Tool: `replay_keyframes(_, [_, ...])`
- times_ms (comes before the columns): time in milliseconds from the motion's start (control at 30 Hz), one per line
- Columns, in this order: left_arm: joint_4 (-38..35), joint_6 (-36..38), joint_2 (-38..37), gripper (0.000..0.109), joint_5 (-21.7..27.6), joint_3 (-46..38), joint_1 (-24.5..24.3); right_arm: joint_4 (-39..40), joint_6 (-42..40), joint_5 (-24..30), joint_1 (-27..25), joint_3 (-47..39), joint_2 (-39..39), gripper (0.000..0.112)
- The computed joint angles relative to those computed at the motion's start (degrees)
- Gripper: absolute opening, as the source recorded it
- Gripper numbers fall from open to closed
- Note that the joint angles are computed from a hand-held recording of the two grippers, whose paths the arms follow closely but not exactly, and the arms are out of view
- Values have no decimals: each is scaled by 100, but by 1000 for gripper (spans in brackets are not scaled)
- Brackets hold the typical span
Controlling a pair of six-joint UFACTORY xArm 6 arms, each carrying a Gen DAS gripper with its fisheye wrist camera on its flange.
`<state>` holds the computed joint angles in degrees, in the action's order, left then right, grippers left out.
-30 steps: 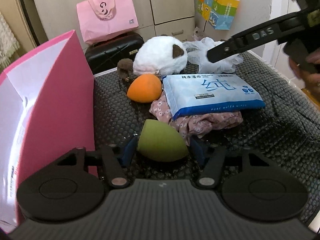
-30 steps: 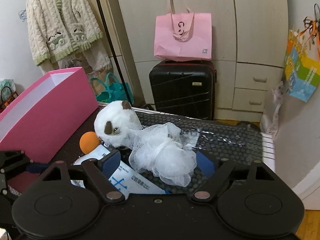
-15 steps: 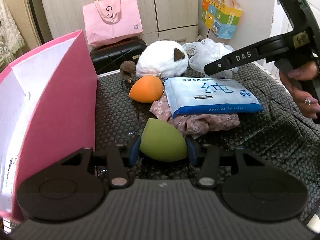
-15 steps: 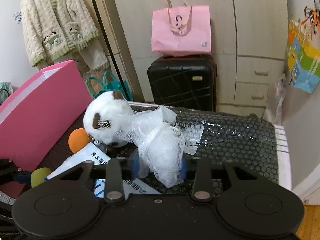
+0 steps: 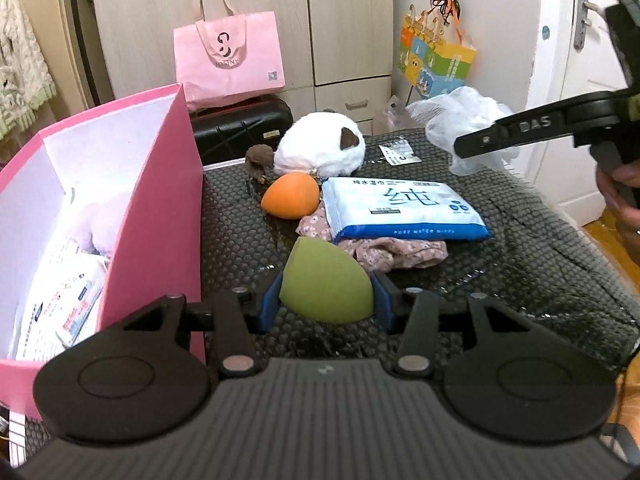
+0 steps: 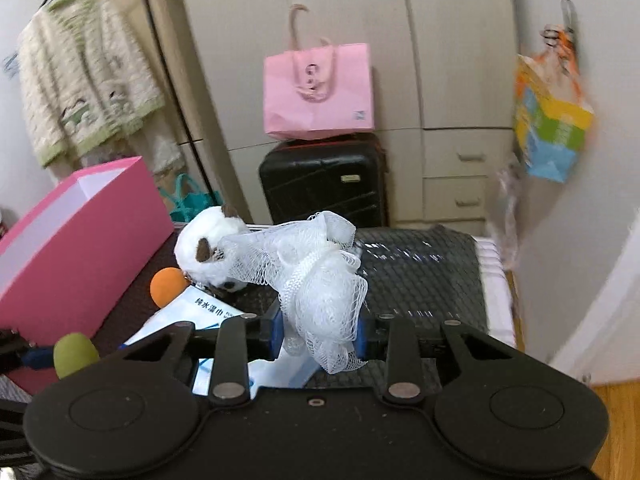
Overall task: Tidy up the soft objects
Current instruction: 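Lift the sponge and mesh puff and carry both over the pink box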
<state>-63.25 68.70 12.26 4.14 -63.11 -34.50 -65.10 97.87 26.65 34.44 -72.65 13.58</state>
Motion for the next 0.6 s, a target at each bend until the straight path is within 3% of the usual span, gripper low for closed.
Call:
replay_keyframes(233, [855, -764, -412, 47, 346, 384, 156, 903, -166, 100, 398, 386, -430, 38])
replay_keyframes(333, [854, -736, -623, 47, 596, 529, 228, 1028, -109, -500, 495, 608, -532, 38])
replay_keyframes(433, [855, -683, -827, 47, 830, 673, 301, 1631, -546, -862, 649, 667, -480, 38])
replay_keyframes(600, [1898, -1538, -1076, 47, 974, 970, 490, 2672, -1446, -1113, 931, 607, -281, 38])
